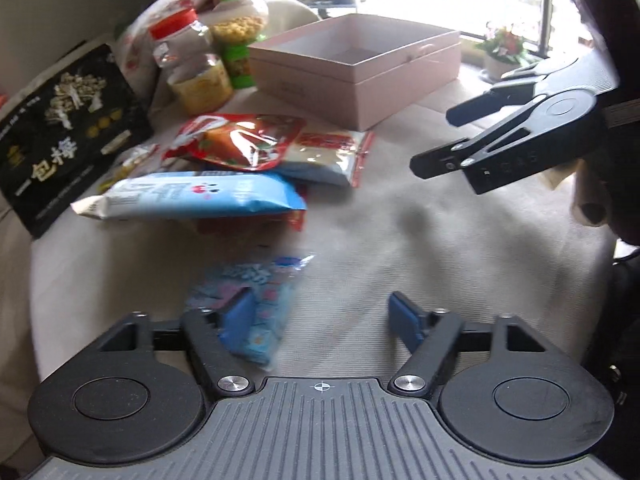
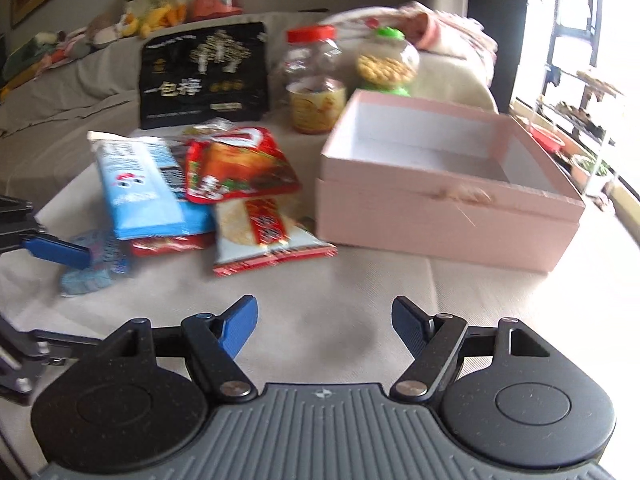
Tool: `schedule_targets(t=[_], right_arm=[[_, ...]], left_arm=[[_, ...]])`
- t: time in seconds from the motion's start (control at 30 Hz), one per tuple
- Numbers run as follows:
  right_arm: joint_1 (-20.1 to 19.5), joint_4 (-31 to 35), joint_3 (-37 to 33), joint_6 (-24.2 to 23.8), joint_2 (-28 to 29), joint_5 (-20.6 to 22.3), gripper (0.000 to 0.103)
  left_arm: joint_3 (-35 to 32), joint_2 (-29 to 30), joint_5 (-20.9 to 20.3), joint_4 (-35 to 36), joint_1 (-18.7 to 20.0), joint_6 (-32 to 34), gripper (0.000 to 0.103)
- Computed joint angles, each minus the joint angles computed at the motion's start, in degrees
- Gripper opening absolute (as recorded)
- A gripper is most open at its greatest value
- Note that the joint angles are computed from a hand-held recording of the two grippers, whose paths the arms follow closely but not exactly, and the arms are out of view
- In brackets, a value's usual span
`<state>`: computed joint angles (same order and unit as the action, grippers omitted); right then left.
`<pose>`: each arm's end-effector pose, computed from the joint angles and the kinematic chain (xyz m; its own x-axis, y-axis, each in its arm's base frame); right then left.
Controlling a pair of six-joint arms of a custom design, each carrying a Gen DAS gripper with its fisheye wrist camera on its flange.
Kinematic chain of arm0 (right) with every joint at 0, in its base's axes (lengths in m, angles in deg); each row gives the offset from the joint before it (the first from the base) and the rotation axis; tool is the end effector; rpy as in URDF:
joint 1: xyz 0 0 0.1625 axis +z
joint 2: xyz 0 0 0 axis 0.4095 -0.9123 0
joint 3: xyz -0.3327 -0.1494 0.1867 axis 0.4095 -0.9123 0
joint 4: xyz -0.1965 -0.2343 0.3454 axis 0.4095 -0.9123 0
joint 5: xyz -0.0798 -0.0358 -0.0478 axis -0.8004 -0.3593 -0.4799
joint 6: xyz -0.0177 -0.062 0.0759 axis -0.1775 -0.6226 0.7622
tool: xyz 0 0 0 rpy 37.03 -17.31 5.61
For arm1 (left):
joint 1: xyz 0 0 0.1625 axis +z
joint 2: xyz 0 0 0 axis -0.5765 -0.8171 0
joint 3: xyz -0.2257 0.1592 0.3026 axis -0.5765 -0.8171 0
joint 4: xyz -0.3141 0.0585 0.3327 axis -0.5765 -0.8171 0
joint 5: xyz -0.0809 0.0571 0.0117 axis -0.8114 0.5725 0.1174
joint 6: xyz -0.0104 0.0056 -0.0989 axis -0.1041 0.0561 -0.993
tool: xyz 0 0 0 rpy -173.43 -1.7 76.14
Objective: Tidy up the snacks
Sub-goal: 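Move the left tool down toward the blue Peppa Pig candy bag, then close the left tool on the Peppa Pig bag and lift it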
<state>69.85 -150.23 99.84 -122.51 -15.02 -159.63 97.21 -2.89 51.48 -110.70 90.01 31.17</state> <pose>0.1739 -0.8011 0.1753 -0.5517 -0.6220 0.5557 -0.8253 0.5031 -0.2564 -0.2221 -0.6829 0.1472 -0.5790 0.2248 -0.7837 0.6376 0.7239 -0.2634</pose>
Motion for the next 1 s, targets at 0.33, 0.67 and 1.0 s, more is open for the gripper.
schedule_targets(t=[0.33, 0.67, 1.0], right_arm=[[-1.46, -2.05, 0.76, -0.35, 0.0, 1.68, 0.079], [-1.36, -1.01, 0.72, -0.64, -0.11, 1.79, 0.084], [3.9, 18.88, -13.92, 3.83, 3.92, 6.96, 0.084]], left_arm=[[-4.44, -0.32, 4.95, 9.3, 1.94, -7.34, 0.08], [-5.64, -0.82, -1.26, 7.5, 4.15, -11.58, 0.081], [4.74, -3.69, 5.36, -9.09, 1.3, -23.44, 0.066]])
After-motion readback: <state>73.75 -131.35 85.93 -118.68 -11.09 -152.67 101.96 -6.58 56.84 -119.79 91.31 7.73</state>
